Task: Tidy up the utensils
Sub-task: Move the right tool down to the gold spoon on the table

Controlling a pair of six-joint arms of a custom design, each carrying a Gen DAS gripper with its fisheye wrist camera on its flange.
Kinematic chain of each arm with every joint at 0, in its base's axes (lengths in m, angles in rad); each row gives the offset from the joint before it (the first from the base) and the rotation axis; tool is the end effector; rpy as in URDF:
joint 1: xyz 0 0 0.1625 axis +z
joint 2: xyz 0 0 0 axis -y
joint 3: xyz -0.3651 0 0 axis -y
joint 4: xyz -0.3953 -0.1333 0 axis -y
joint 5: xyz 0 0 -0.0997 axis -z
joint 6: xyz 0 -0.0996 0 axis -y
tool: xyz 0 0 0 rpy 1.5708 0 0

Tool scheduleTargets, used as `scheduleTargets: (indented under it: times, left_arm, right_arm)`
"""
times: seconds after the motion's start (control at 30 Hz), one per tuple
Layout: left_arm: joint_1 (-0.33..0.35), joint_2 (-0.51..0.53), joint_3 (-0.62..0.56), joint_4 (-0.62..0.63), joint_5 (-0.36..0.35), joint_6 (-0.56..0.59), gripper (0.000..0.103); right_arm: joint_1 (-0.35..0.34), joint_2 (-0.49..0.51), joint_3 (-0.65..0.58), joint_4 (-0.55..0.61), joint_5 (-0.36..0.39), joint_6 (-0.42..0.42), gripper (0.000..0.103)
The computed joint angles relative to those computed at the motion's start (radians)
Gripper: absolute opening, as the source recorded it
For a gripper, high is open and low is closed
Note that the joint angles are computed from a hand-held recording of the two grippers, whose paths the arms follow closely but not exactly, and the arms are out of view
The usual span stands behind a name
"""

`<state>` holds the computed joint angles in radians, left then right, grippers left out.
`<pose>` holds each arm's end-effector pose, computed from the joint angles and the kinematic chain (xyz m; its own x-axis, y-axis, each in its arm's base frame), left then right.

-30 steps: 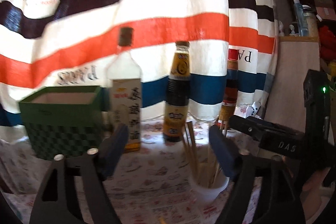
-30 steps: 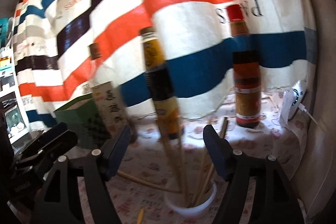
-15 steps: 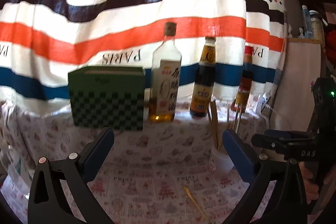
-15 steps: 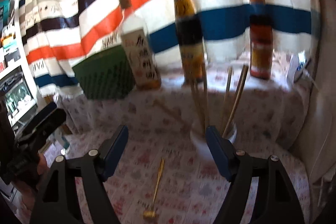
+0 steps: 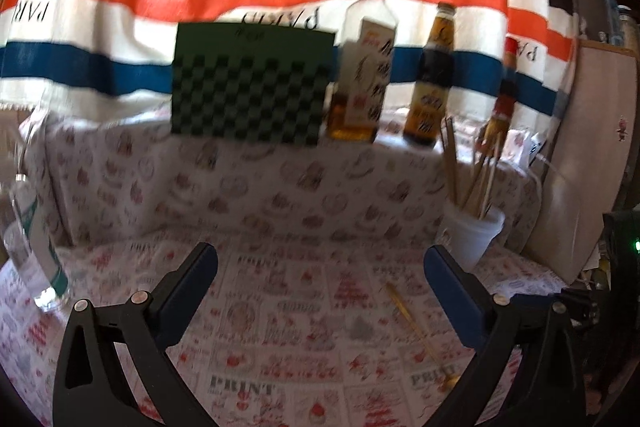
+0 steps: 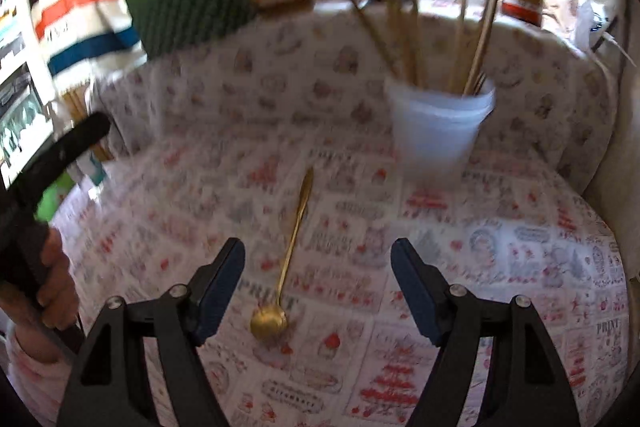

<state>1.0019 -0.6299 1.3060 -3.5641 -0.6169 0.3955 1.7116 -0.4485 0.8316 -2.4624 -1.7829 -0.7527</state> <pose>-0.1878 -0.6920 0.2123 -0.7902 -0.2449 -0.5618 0.4764 0.3313 -0.8144 0.2277 -0.8061 0.1365 -0.6331 -0.6173 0.4670 -0.7610 0.6068 -0.2296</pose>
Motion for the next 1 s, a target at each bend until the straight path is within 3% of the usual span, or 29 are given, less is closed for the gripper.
scheduleTargets:
  times: [0.07,0.23,0.37,0.47,0.53,0.67,0.87,1.0]
  left_arm:
    - [0.003,0.009,-0.007,-0.012,0.014,0.012,0.102]
    - [0.01,0.082,-0.094,-0.113,0.074,0.166,0.102]
    - [0.024,0.07,-0.08,-0.083,0.068,0.098,0.102]
    - [0.025,0.082,-0.098,-0.116,0.083,0.127,0.102]
    - [0.029,0.085,-0.103,-0.112,0.092,0.116,0.102]
    - [0.039,0.074,-0.093,-0.075,0.095,0.059,0.102]
    - [0.044,0.087,-0.113,-0.087,0.112,0.075,0.102]
    - [0.044,0.094,-0.121,-0.091,0.118,0.089,0.102]
  right_arm:
    - [0.005,0.01,0.005,0.01,-0.045,-0.014,0.073]
    - [0.013,0.018,0.021,0.027,-0.104,-0.007,0.061]
    - [0.016,-0.005,0.076,0.01,-0.113,-0.019,0.056]
    - [0.019,-0.013,0.108,-0.014,-0.132,-0.051,0.05]
    - [0.019,-0.002,0.094,0.016,-0.143,-0.046,0.042]
    - [0.024,-0.003,0.124,-0.06,-0.163,-0.083,0.028]
    - [0.019,0.006,0.105,-0.065,-0.146,-0.062,0.026]
    - [0.01,-0.02,0.133,-0.133,-0.08,-0.052,0.026]
